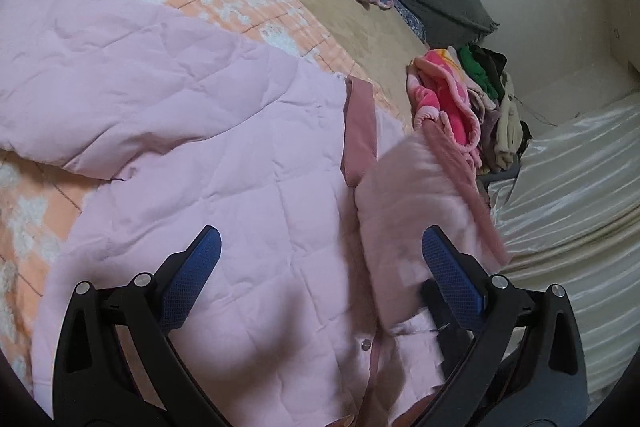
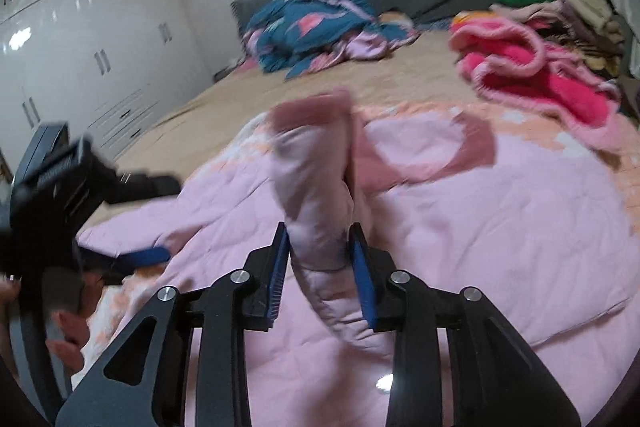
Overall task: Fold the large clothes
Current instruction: 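Carry the sleeve across the jacket body with the right tool, then open the right tool to lay the sleeve on the jacket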
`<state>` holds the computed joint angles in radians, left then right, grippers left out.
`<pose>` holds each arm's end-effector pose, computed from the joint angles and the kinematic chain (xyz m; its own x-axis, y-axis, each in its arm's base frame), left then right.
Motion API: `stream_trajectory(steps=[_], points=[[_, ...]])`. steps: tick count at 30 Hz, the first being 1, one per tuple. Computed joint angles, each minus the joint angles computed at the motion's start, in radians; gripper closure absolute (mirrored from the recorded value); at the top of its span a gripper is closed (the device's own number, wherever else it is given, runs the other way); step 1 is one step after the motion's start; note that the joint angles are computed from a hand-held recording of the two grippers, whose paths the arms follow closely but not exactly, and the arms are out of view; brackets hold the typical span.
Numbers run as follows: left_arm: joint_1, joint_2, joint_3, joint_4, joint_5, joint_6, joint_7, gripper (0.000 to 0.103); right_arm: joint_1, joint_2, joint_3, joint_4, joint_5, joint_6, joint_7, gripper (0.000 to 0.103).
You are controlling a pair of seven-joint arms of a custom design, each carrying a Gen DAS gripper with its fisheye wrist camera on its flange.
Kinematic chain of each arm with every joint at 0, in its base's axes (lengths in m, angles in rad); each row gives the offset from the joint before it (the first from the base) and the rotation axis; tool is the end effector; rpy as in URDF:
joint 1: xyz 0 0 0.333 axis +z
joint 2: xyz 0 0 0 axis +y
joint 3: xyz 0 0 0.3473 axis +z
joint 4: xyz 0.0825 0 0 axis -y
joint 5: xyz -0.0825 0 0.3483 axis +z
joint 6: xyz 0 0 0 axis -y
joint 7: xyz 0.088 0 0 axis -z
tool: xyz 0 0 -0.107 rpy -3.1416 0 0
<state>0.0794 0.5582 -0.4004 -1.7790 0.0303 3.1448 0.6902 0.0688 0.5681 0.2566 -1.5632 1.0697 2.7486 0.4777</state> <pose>0.6770 -0.1687 0.4155 0.3430 -0.6420 0.6857 -0.6426 -0.6928 -0.3272 0.7007 0.1571 0.4171 0.5304 -0.7886 -0.3109 -0.6473 -0.1400 -0.7493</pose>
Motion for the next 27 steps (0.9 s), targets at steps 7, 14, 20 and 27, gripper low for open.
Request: stream_trajectory(steps=[7,14,20,27], points=[[0.070,0.049,-0.104,0.022,-0.003,0.005,0.038,0.009,0.016,-0.016,-0.012,-0.056,-0.074,-0.085,0.046,0.027],[0.074,0.101,-0.134,0.075,-0.025,-0.075,0.089,0.009,-0.035,-0.060,-0.043,-0.086,0.045,-0.121,0.070,0.018],[0.042,0.138,-0.121,0.122,-0.076,-0.134,0.144,0.009,-0.084,-0.076,-0.069,-0.101,0.138,-0.104,0.102,0.017],[-0.094,0.140,0.028,0.175,-0.049,-0.170,0.145,0.012,-0.101,-0.091,-0.099,-0.125,0.165,-0.053,0.089,0.017]])
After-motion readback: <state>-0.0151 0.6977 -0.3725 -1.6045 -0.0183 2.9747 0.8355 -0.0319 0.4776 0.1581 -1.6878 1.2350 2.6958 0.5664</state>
